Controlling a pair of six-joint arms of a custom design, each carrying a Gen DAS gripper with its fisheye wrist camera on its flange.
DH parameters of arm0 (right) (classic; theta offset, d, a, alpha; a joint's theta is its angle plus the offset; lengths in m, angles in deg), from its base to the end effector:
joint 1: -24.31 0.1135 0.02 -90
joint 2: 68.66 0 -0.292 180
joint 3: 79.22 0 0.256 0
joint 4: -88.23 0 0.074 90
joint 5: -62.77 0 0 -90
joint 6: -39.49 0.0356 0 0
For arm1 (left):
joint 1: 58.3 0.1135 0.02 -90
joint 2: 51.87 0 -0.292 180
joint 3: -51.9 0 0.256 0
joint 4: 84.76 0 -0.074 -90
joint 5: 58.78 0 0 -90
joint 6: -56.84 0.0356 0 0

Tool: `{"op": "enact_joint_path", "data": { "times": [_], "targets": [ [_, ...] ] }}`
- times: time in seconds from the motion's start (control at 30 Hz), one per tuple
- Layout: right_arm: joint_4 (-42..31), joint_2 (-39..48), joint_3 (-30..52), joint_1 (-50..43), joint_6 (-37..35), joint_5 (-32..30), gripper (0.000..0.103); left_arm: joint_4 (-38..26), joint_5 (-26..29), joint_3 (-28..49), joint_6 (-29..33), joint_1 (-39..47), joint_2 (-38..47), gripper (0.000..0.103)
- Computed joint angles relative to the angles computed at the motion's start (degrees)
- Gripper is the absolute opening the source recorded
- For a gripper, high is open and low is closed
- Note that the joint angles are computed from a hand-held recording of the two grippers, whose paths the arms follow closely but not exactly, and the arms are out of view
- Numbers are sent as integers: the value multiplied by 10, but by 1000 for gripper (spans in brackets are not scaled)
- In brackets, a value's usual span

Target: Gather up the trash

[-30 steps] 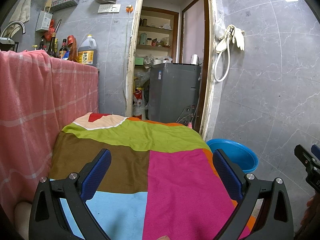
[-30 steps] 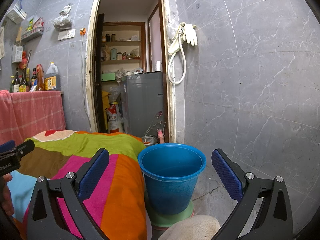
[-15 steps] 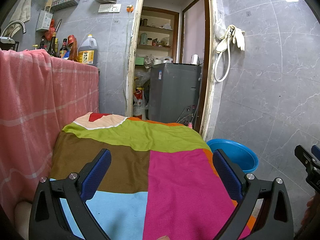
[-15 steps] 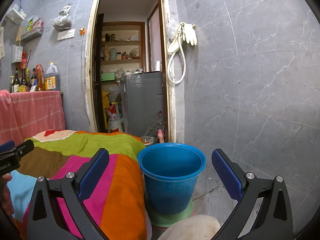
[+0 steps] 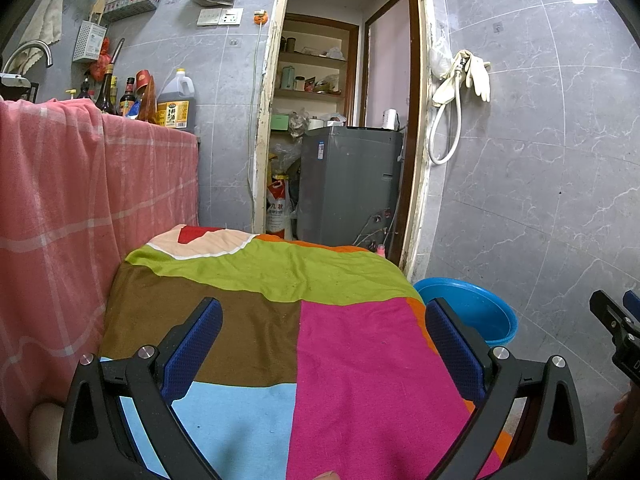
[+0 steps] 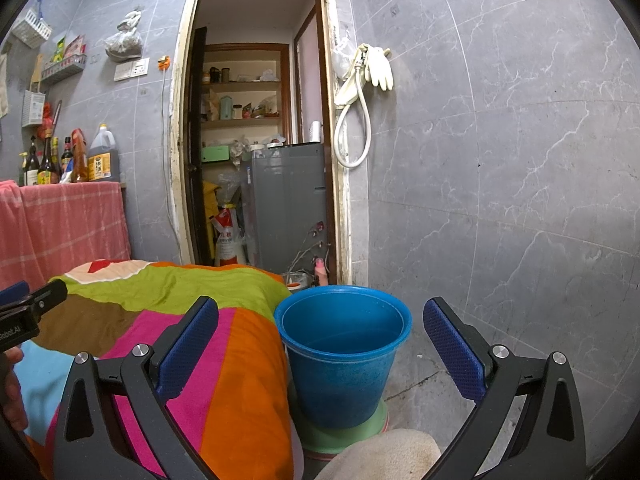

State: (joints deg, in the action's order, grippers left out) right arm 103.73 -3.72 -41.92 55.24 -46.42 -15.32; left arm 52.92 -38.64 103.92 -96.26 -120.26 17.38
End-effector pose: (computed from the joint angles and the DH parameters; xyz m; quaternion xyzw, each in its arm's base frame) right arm 0.2006 0.1117 0.2364 -0.1162 0.7677 0.1111 0.6203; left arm 0.1258 -0.1650 0.2364 -0.1582 0.7895 0.0638 0.5895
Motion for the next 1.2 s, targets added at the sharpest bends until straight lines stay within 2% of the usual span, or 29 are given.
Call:
{"op": "enact_joint_path", "data": {
  "times": [0.83,1.03,1.2],
  "targets": [
    [1,0,-1,-5,0,-5,103,-1,2,-6,2,2,-10,99],
    [0,1,0,-4,-1,-5,103,-47,-6,5,-47,0,3,99],
    [5,1,-7,-5,-1,-7,103,-63,-8,8,-65,4,10,99]
  ]
}}
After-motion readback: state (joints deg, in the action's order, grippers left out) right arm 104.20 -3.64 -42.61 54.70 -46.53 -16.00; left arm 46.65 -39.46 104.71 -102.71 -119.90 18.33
